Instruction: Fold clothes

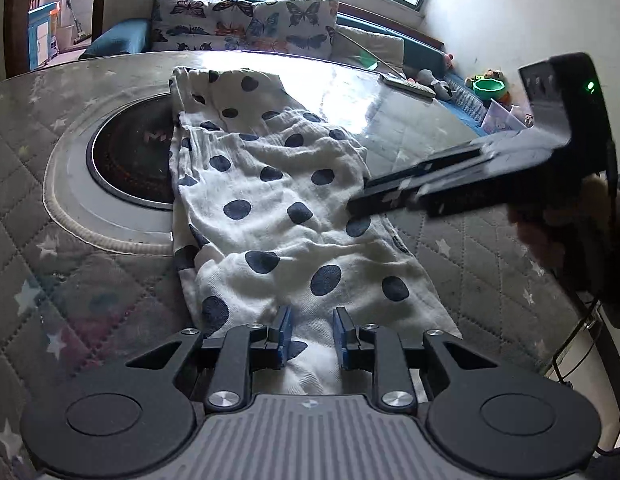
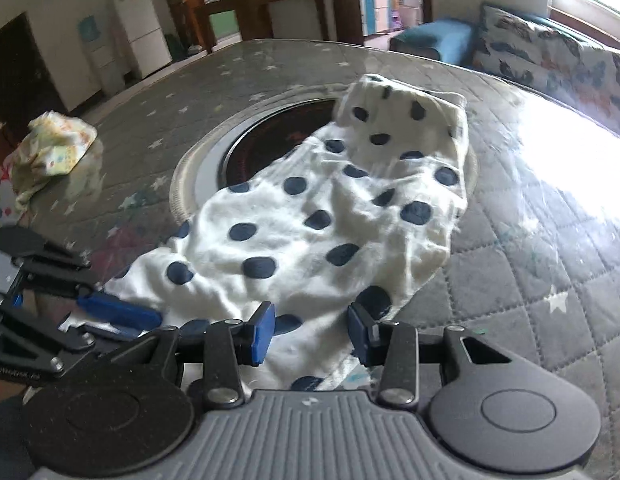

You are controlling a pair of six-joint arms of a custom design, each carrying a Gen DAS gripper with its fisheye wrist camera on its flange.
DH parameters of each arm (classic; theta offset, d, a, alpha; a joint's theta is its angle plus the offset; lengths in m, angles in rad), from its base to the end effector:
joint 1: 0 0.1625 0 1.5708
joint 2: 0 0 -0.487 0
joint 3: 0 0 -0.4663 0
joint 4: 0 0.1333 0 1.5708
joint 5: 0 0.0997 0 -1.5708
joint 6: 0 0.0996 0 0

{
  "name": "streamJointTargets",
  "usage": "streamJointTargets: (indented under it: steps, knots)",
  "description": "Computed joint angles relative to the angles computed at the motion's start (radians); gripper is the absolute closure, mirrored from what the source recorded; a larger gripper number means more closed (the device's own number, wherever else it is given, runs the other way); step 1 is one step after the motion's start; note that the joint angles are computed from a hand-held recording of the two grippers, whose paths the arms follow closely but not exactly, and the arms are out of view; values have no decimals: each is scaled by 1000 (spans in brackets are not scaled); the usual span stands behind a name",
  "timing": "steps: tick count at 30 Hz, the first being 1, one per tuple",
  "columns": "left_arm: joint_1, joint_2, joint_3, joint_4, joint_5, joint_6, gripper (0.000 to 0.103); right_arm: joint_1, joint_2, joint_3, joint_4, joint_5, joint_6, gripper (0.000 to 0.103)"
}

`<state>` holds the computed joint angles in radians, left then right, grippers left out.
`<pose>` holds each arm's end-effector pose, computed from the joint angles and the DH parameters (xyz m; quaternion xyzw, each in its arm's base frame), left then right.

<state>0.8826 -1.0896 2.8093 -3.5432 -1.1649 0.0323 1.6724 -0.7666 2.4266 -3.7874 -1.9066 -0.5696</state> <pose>-0.0417 -0.3225 0.0694 0.3188 0.9183 -0.1813 0.1495 0.1450 -0.4311 0.0087 0.2689 -0.9102 0.2262 0.2191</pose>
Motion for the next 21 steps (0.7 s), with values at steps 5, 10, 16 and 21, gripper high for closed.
streamJointTargets:
  steps: [5,10,16,21]
  knots:
    - [1,12,-7,-3,0,8,77,-28,-44,23,-67,32,32,62]
    - [2,12,-8,0,0,0,76,-80,-82,3,-36,54,113,62]
    - [0,4,-10,16,2,-4,76,-77,-80,-61,7,52,121,62]
    - [10,-4,-13,23,-10,-4,76,-64,-102,-136,97,64,137,62]
